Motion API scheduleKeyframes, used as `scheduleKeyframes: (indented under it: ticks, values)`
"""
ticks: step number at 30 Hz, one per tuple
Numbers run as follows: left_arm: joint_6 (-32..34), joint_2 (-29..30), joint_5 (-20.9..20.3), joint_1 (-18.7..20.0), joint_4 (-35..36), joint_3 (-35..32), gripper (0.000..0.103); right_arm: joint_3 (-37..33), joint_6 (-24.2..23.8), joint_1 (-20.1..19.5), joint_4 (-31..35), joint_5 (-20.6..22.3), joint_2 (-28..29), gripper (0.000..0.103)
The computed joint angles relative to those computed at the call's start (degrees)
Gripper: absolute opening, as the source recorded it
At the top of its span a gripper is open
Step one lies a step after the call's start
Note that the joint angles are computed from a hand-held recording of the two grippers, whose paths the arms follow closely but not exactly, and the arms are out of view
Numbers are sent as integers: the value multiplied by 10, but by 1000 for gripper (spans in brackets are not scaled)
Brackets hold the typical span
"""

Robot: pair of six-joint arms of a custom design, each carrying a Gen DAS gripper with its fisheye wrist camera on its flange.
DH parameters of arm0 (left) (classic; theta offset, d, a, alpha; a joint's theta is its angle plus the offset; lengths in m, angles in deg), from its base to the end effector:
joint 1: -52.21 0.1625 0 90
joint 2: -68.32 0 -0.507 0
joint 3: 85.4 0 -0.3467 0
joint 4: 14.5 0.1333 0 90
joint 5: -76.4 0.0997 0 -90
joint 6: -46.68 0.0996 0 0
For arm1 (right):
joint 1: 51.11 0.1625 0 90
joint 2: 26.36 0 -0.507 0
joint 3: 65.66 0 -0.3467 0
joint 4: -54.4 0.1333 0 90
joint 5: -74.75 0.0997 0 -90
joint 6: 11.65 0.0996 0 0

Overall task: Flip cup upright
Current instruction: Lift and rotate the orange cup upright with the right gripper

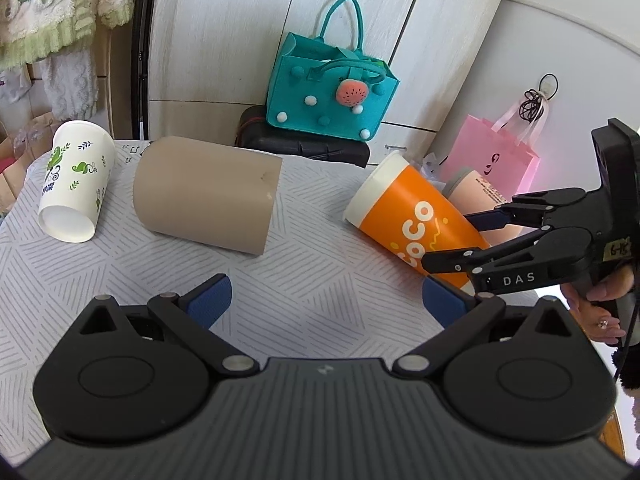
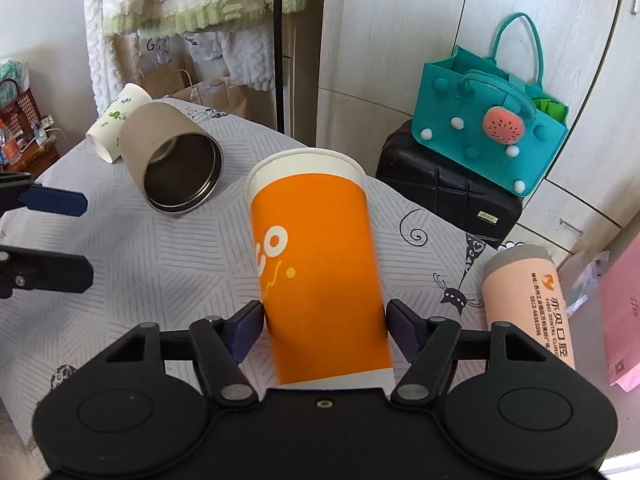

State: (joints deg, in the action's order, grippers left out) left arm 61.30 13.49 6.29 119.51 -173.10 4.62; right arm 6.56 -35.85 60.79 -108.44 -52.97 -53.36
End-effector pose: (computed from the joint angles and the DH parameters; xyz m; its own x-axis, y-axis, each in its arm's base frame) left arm -0.1198 -0.7197 0.3539 -0.8281 0.3783 -0.4138 0.5489 0.6972 -0.4611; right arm 0.3733 -0.7346 0.1230 -0.6305 -0.3661 0.6845 -0.6457 0.7368 -0.2007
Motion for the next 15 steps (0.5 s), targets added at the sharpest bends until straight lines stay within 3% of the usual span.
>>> scheduleKeyframes:
  ticks: [7,11,15]
  values:
    - [0,-16,-8,1,7,11,103,16,21,14,-9,-21,-5,72]
    - [21,-31,12,-6,-35,46,103,32,26,25,-28,-30,-6,72]
    - [24,-48,9,-7,-34,63,103,55,34,38,-56,-32,-8,72]
